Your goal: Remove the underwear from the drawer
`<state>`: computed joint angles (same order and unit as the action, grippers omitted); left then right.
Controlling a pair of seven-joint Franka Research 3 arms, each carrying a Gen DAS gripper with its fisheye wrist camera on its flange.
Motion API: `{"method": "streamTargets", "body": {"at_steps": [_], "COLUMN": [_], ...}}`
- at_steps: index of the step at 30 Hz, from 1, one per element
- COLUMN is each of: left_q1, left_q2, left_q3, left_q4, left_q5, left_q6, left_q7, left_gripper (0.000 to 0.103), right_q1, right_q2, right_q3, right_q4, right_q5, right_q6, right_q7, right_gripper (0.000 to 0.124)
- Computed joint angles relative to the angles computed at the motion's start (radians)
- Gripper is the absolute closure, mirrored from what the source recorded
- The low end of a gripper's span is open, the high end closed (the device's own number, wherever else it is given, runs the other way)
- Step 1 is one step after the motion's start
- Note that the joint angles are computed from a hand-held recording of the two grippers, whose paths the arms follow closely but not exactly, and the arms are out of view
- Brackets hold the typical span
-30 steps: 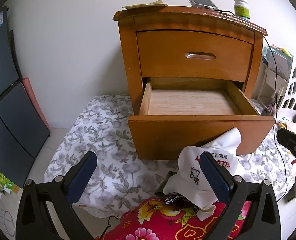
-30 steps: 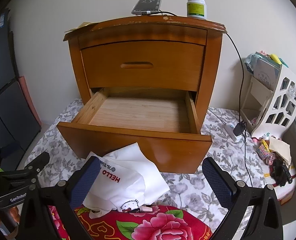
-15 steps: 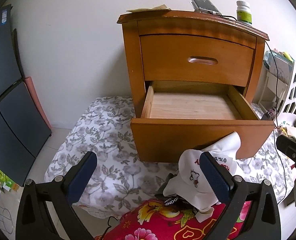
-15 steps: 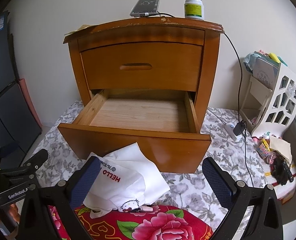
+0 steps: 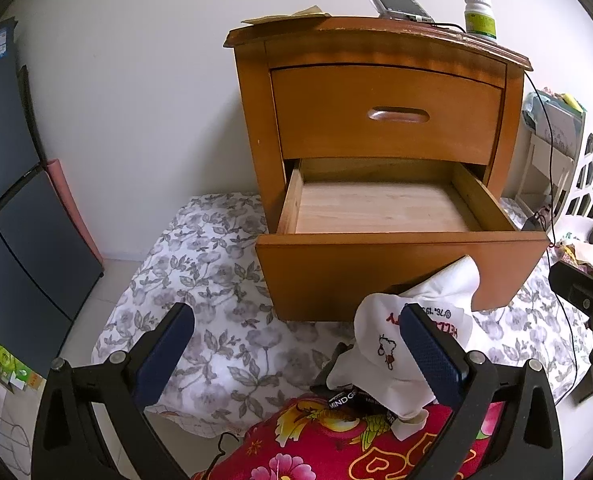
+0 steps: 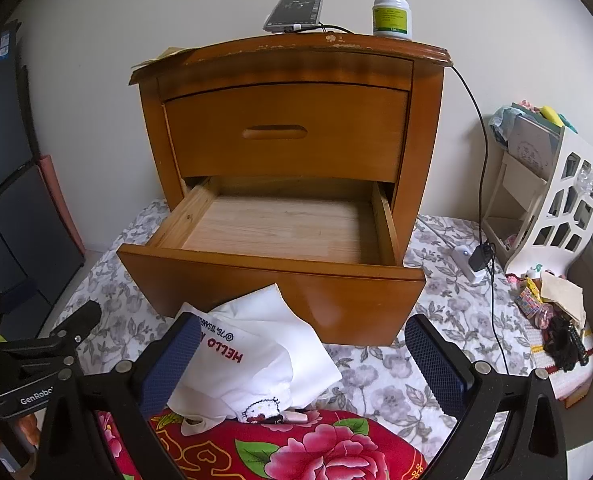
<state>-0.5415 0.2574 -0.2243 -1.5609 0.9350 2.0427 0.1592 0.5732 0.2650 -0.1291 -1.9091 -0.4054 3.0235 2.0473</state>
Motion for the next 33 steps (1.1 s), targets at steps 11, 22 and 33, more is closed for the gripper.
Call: {"method": "streamTargets", "body": {"at_steps": [11, 22, 33], "left_q1": [0.002, 0.009, 0.014], "left_q2": [0.000, -0.004, -0.005], "left_q3": [-0.001, -0.001, -0.004], "left_q4": [-0.001, -0.013, -0.014], "left_q5": [-0.012, -0.029, -0.046], "left_q6": [0.000, 0.033, 0.032], "left_q7": [0.006, 0.012, -0.002], "left_gripper": [0.001, 0.001, 0.001], "right_q1": [-0.001, -0.005, -0.005], "right_q2": [-0.002, -0.002, -0.004], "right_q3": [0.001, 0.005, 0.004], "right_q4": [-0.007, -0.012, -0.020], "right_q5": [0.003, 0.018, 0.024], "right_q6": [0.000, 0.001, 0.003], "right_q7": [-0.001, -0.011, -0.011], "right_gripper": [0.021, 0.021, 0.021]}}
